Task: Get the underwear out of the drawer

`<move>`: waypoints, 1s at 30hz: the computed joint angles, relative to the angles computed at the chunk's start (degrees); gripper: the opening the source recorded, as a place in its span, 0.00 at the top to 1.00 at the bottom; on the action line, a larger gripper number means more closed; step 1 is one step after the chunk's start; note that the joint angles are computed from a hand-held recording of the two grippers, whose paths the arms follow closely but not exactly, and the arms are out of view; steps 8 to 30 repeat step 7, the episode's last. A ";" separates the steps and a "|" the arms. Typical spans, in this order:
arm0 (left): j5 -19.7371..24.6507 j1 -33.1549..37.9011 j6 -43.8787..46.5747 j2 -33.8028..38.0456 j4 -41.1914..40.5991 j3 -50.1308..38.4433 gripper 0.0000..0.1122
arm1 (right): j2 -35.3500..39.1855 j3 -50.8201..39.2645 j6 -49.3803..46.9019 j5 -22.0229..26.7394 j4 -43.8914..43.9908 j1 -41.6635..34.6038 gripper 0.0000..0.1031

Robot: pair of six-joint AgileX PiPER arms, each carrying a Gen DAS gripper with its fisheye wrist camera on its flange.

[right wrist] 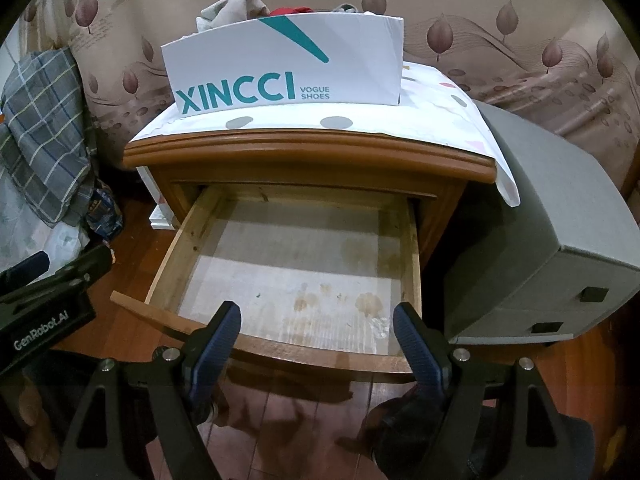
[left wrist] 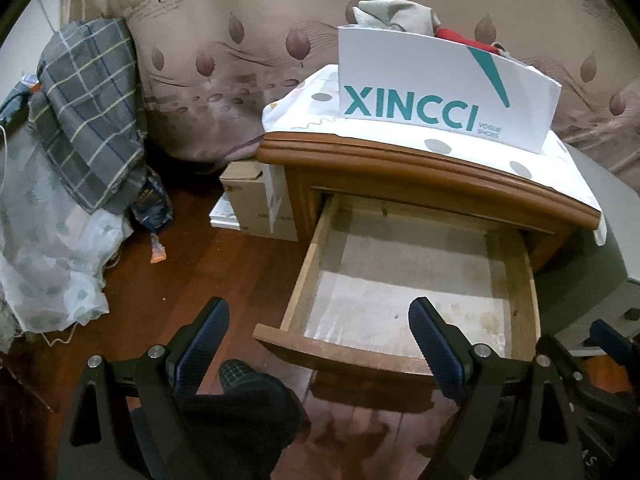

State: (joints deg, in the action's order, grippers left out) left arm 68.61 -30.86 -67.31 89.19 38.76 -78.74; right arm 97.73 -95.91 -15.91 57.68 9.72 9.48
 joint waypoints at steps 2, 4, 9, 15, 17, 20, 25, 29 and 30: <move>-0.06 -0.23 -0.20 0.25 0.43 -0.08 0.20 | 0.02 0.00 0.10 0.02 -0.05 0.06 0.22; 0.19 -0.22 0.14 0.63 0.21 -0.40 0.20 | 0.03 -0.02 -0.03 -0.04 -0.12 0.02 0.22; 0.17 0.22 0.71 1.05 -0.88 -1.10 0.20 | 0.08 -0.12 -0.03 0.10 -0.06 0.02 0.22; 0.17 0.22 0.71 1.05 -0.88 -1.10 0.20 | 0.08 -0.12 -0.03 0.10 -0.06 0.02 0.22; 0.17 0.22 0.71 1.05 -0.88 -1.10 0.20 | 0.08 -0.12 -0.03 0.10 -0.06 0.02 0.22; 0.17 0.22 0.71 1.05 -0.88 -1.10 0.20 | 0.08 -0.12 -0.03 0.10 -0.06 0.02 0.22; 0.17 0.22 0.71 1.05 -0.88 -1.10 0.20 | 0.08 -0.12 -0.03 0.10 -0.06 0.02 0.22; 0.17 0.22 0.71 1.05 -0.88 -1.10 0.20 | 0.08 -0.12 -0.03 0.10 -0.06 0.02 0.22; 0.17 0.22 0.71 1.05 -0.88 -1.10 0.20 | 0.08 -0.12 -0.03 0.10 -0.06 0.02 0.22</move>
